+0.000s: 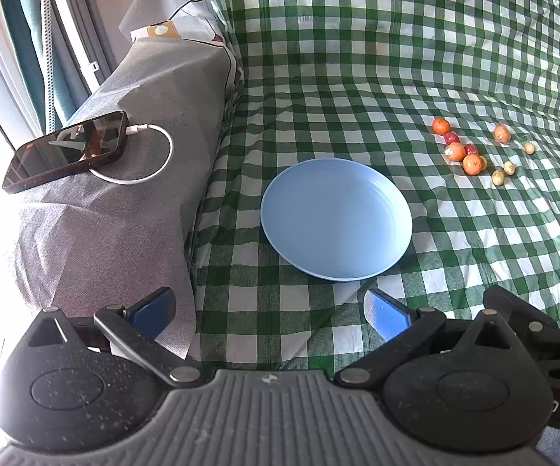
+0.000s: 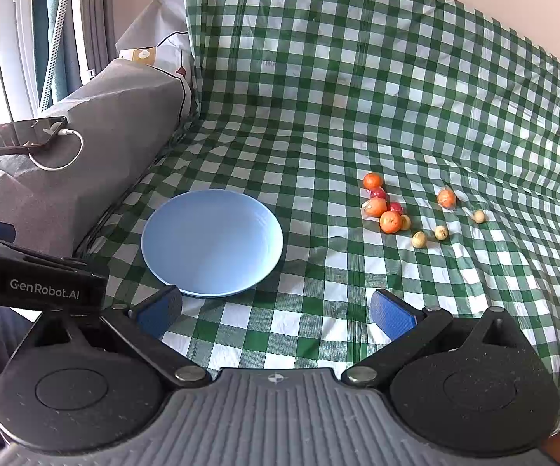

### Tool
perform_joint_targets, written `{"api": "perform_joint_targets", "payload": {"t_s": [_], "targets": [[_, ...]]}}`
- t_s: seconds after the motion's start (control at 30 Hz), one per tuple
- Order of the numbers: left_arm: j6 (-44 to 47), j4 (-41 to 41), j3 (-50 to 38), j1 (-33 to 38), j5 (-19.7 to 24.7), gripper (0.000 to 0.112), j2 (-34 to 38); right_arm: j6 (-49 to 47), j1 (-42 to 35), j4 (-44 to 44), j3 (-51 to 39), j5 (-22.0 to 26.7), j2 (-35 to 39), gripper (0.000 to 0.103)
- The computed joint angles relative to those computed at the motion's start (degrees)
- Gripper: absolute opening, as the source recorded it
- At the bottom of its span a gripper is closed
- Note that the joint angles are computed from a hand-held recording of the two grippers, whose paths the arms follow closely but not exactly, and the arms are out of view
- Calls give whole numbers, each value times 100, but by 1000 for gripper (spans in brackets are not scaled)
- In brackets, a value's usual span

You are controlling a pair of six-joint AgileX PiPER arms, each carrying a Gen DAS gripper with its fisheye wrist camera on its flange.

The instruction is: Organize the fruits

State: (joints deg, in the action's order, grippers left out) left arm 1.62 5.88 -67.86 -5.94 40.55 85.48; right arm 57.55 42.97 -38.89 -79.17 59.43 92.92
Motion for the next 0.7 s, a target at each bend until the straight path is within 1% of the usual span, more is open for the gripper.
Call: {"api": "perform_joint_targets", "payload": {"t_s": [0.7], "targets": [[-2, -2, -18, 1, 49, 103, 4, 9, 17, 22, 7, -23, 16, 102]]}}
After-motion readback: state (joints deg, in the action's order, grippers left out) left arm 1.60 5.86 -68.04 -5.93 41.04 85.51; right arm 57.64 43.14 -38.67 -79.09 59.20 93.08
